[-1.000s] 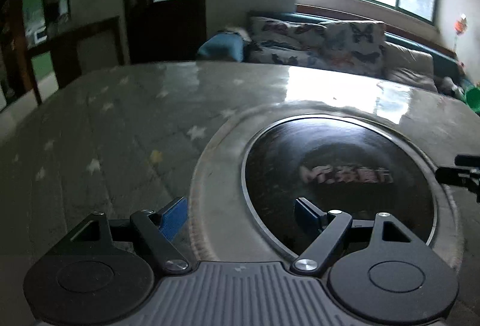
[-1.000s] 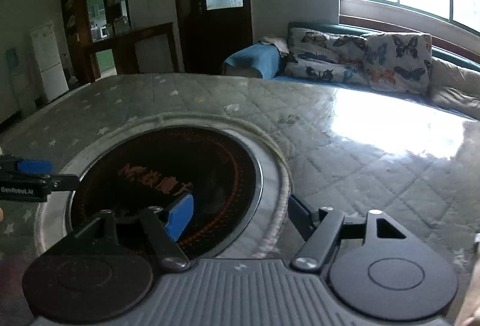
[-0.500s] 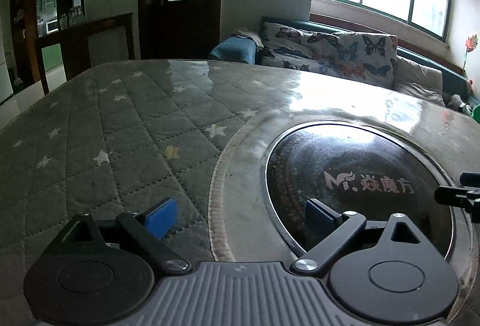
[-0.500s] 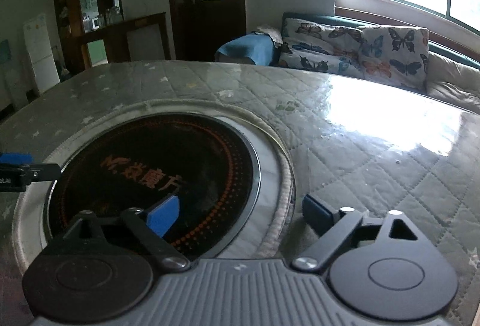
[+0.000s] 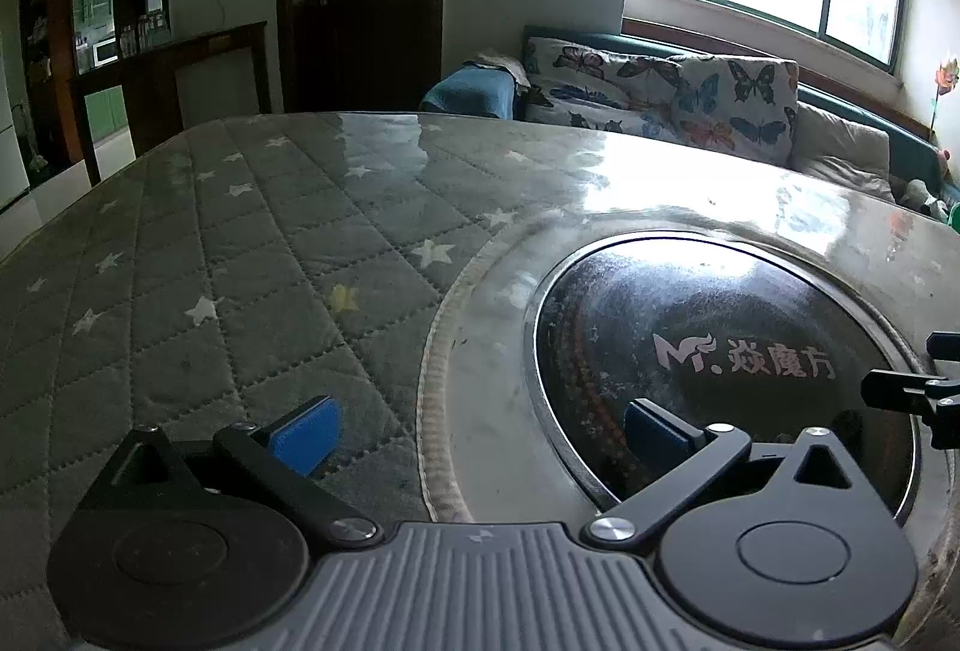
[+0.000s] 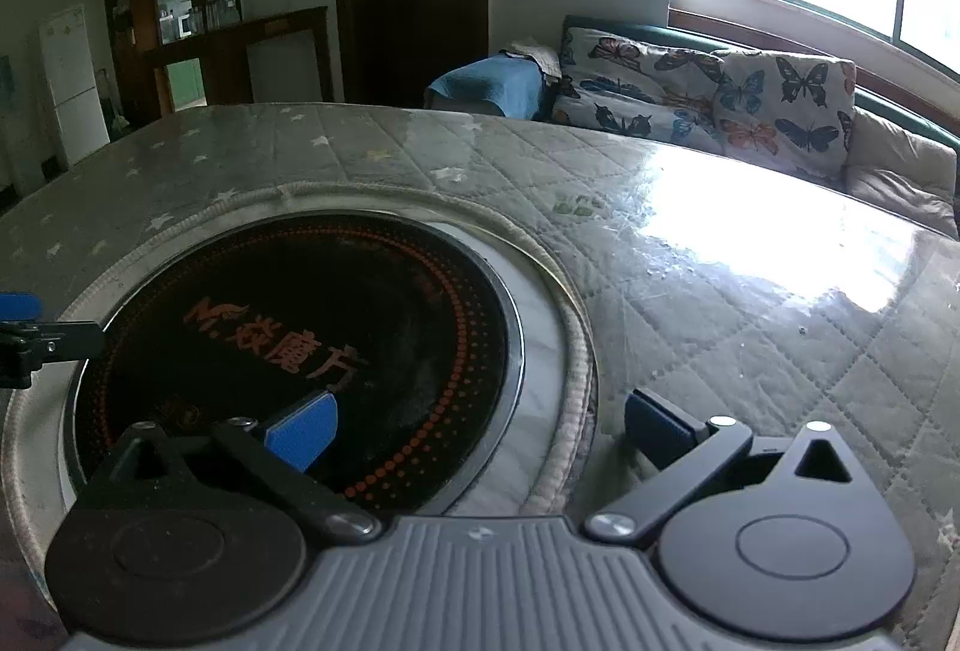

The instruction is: Fold clothes

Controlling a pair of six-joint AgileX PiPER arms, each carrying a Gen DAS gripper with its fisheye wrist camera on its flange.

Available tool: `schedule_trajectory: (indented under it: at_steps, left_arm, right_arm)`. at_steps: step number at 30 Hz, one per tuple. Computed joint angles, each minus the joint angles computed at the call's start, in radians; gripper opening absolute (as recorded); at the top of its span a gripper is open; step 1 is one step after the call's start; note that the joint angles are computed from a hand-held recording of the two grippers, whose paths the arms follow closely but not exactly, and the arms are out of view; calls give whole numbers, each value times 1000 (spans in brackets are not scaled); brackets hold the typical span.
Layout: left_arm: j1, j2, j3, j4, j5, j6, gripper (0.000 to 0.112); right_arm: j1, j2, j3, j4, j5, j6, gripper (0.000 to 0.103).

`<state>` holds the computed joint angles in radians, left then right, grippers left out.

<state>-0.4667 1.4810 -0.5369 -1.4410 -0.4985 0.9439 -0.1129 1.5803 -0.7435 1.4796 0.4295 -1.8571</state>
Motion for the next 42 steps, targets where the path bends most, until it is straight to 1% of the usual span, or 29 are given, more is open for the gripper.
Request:
schedule_trajectory:
  at_steps: [4, 8, 19, 28, 42]
  left_arm:
    - [-11, 16, -16, -39, -15, 44, 103]
    - [-19, 29, -29, -65, -26, 73, 103]
    - [-33, 55, -54, -111, -48, 130, 103]
    - [-33, 62, -58, -106, -47, 125, 103]
    - [-38, 65, -57, -105, -52, 119, 103]
  right_arm:
    - [12, -1, 4, 11, -18, -13, 103]
    - [40, -4, 6, 15, -58, -19, 103]
    - [48, -7, 8, 15, -70, -25, 103]
    - [57, -11, 20, 46, -79, -52, 103]
    - [52, -14, 16, 19, -74, -26, 103]
